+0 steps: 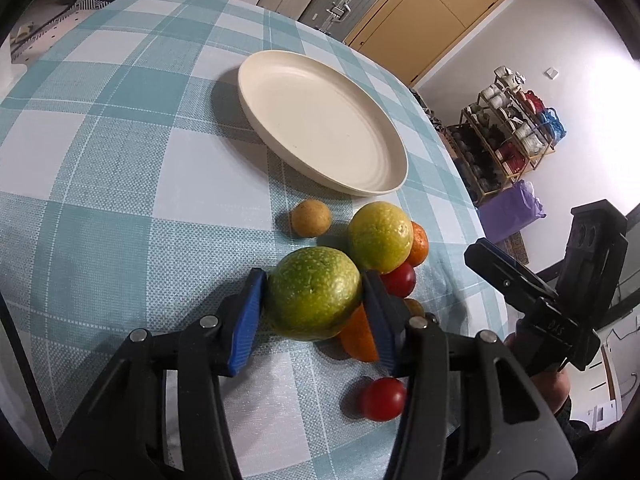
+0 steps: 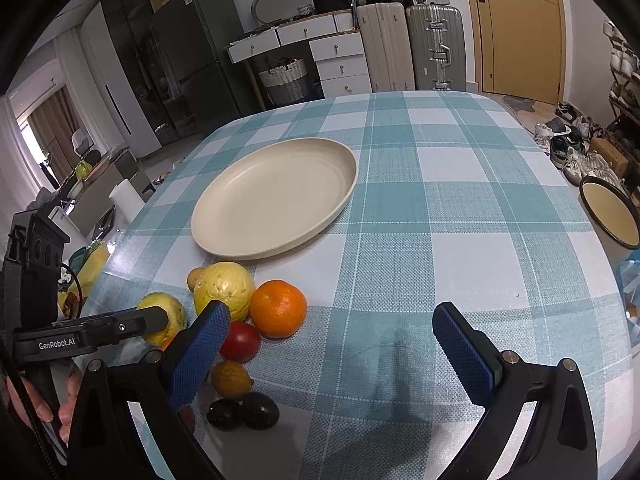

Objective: Organize fruits
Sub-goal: 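Grasp the large green citrus with the left tool while the right tool approaches the yellow citrus, then lift the green citrus with the left tool while the right tool carries the yellow citrus to the plate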

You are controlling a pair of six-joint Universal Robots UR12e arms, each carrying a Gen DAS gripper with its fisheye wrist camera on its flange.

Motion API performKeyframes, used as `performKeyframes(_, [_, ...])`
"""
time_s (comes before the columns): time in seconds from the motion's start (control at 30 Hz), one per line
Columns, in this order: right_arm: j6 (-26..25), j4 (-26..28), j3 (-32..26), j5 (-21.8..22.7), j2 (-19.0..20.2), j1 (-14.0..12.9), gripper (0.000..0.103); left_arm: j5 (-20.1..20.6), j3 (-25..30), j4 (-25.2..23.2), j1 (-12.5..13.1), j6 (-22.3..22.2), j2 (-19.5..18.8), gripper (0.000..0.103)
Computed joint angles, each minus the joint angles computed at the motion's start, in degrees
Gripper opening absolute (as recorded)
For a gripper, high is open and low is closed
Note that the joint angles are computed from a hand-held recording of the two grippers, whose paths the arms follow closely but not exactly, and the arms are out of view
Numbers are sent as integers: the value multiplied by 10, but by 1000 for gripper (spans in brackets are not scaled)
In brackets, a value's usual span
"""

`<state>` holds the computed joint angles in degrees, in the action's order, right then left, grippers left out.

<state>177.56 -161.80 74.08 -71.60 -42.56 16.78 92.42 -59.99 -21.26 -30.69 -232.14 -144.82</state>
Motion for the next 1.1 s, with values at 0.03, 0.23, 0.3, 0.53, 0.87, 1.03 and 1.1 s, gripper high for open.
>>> performKeyframes(0.03, [-1,1,0,1,0,0,103,0,-3,2,0,1,1,46])
performKeyframes(0.23, [-26,20,-10,24,1,3,103,19,-22,20,-4,8,13,46])
performKeyframes(0.3, [-42,30,-17,34,2,5,103,24,-30,28,-3,6,18,46])
performKeyframes(0.53, [-95,94,-55,71,13,11,103,38,-63,48,-1,1,35,46])
performKeyframes(0.87, [-193,192,-107,72,31,29,103,45,-97,72,3,-10,50,46])
performKeyframes(1.03, [-235,215,-125,50,38,40,102,46,-103,78,3,-4,53,46])
performKeyframes(1.1, [-247,217,-129,39,40,43,101,46,-105,79,3,-4,53,46])
